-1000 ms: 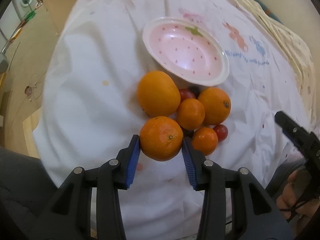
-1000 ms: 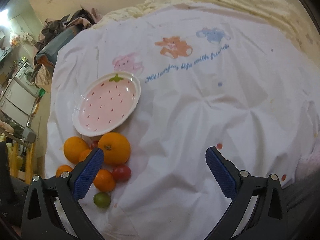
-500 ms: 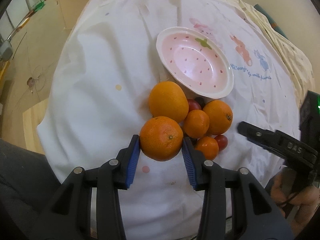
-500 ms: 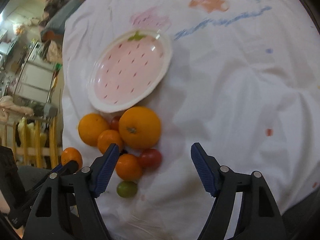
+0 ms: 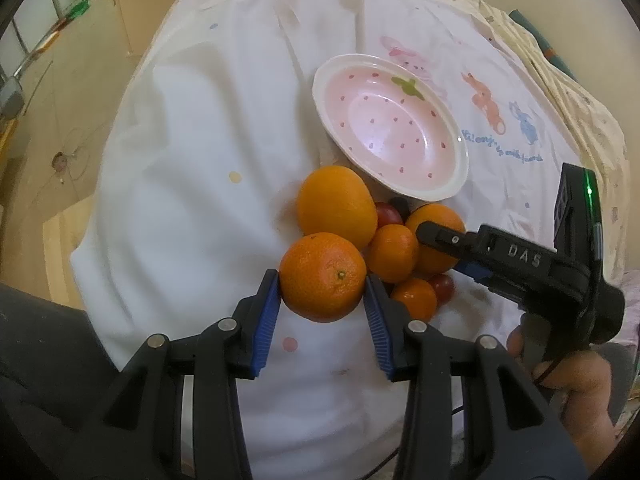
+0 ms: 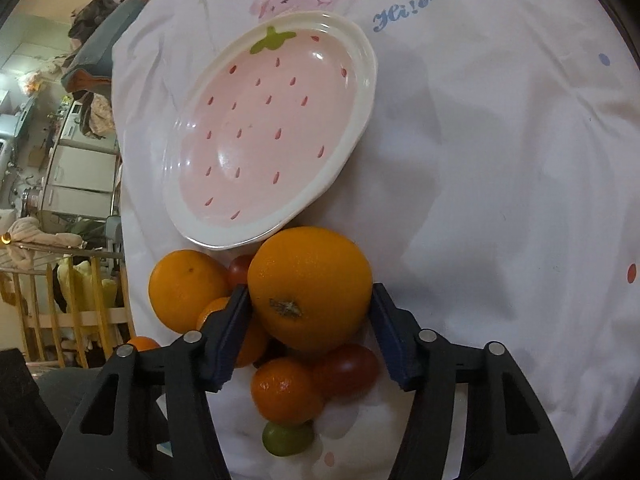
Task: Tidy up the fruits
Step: 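Carry the mandarin toward the plate with the left tool while the right tool grasps a large orange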
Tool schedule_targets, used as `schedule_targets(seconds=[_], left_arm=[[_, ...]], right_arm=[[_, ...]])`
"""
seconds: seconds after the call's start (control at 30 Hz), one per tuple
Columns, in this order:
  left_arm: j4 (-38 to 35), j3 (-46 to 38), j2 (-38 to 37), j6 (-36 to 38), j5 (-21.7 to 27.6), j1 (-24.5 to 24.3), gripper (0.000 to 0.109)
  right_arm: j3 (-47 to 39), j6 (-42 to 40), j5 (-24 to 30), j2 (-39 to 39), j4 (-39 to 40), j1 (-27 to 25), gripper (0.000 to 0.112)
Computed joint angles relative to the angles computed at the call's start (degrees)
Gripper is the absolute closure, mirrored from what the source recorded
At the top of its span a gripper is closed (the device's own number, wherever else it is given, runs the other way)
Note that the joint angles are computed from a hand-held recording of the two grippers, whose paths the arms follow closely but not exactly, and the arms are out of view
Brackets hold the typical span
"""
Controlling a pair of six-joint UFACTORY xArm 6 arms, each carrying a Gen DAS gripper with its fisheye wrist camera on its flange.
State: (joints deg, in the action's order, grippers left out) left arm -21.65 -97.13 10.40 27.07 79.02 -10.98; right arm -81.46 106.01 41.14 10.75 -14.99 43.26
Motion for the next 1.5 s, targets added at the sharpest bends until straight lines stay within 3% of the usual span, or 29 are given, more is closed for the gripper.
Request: schedule_targets(seconds=[0.2,0.43,0.67,0.83,1.07,1.3,1.5], left_arm=[[0.75,0.63,-0.37,0.32,-1.24,-0.52,0.071],[2.50,4.88,-2.98,1.72,-7.17,-1.37,0.071],[4.31,7.63,-4.56,2.19,-11.35,-1.44,0.071],[2.38,6.48,-5.13,3.15,-10.93,-0.89,0.071],[-0.85,-3.55,-1.66,4.25,-7.66,-0.95,0.071],[-0.55,-20.55,8.71,1.40,-5.28,-2.90,0.071],[1.28,-37.25,19.76,-0.79,-0.21,-5.28,0.071]], right_arm=[[0.07,2.58,3.00,-1.68,-3.43,0.80,0.054],[5.51,12.43,3.24,-7.48,-11.09,2.59,0.054],[4.55,18.56,9.57,-10.18,-18.41,4.49,0.054],[3.15,20.05,12.57,-11.83,-23.01,5.34,0.054],[0.70,15.01,14.16,-14.50,-26.59,4.39,0.054],[-2.73,5.18,15.10,-14.01,-23.31,1.07,0.054],[-3.78,-1.46,13.12,-12.72,-19.78,-2.99,0.054]])
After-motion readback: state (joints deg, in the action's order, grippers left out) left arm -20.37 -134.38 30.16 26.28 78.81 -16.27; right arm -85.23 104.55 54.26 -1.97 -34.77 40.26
